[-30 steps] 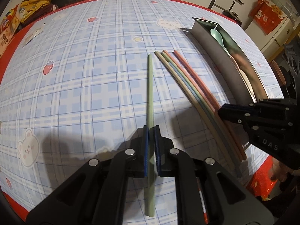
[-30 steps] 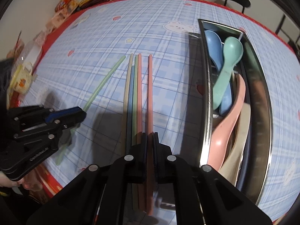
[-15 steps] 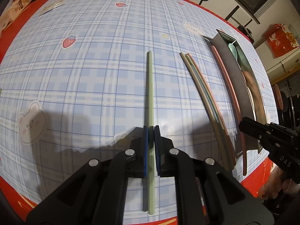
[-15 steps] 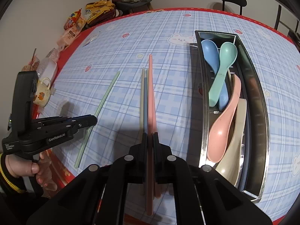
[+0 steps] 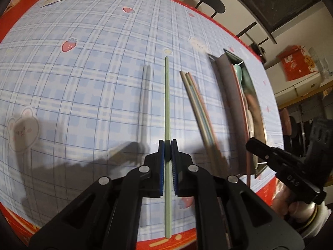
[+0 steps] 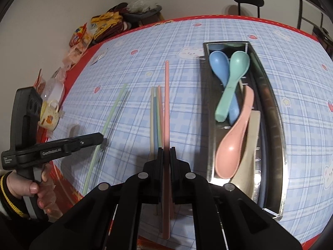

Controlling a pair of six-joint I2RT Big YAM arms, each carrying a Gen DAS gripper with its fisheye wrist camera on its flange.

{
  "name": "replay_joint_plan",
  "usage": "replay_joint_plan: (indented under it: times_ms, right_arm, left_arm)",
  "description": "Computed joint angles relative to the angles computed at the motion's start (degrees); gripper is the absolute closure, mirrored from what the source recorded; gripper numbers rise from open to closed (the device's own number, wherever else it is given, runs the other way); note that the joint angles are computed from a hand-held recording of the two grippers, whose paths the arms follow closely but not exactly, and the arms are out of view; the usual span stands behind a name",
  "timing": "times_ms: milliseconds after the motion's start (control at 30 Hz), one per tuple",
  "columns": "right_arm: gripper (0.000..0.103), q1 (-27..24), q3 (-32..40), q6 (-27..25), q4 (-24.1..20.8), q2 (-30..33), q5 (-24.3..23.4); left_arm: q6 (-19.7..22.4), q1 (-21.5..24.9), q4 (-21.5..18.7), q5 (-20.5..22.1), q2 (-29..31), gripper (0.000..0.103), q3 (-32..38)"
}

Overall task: Organize utensils
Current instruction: 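Carry the green chopstick with the left tool and drop it into the tray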

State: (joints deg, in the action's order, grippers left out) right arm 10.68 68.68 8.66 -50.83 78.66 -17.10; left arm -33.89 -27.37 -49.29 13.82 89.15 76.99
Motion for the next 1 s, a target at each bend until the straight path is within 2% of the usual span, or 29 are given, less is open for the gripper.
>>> replay_joint_plan:
  times_ms: [167, 300, 500, 633, 800, 1000]
  right_arm:
    - [0.097, -0.88, -0.51, 0.98, 0.50, -0.74, -0.39]
    - [0.097, -1.66, -0.92, 1.36, 0.86, -1.20, -0.87]
    - [0.097, -3.60, -1.09, 2.71, 2.17, -2.02, -1.13]
    - [0.097, -5.89, -0.80, 3.33, 2.89, -2.53, -0.57]
    - [0.097, -8.39, -0.72, 2.18, 2.87, -2.54, 1.56]
    - [0.097, -9.62, 0.81, 0.06, 2.34, -0.94, 3.50]
  left_arm:
    - [-4.72, 1.12, 0.61, 3.58, -0.51, 0.093, -0.81]
    - [-6.05, 1.33, -0.13, 4.58, -0.42, 0.093, -0.31]
    - [-3.18, -0.46, -2.34, 5.58, 2.09, 0.093, 4.96]
    - [-3.34, -1.52, -3.18, 7.31, 4.57, 0.093, 8.90]
    - [-3.84, -3.58, -4.20, 9.15, 8.99, 0.093, 15.54]
    - [-0.72, -6.71, -6.85, 10.09, 15.85, 0.093, 25.86]
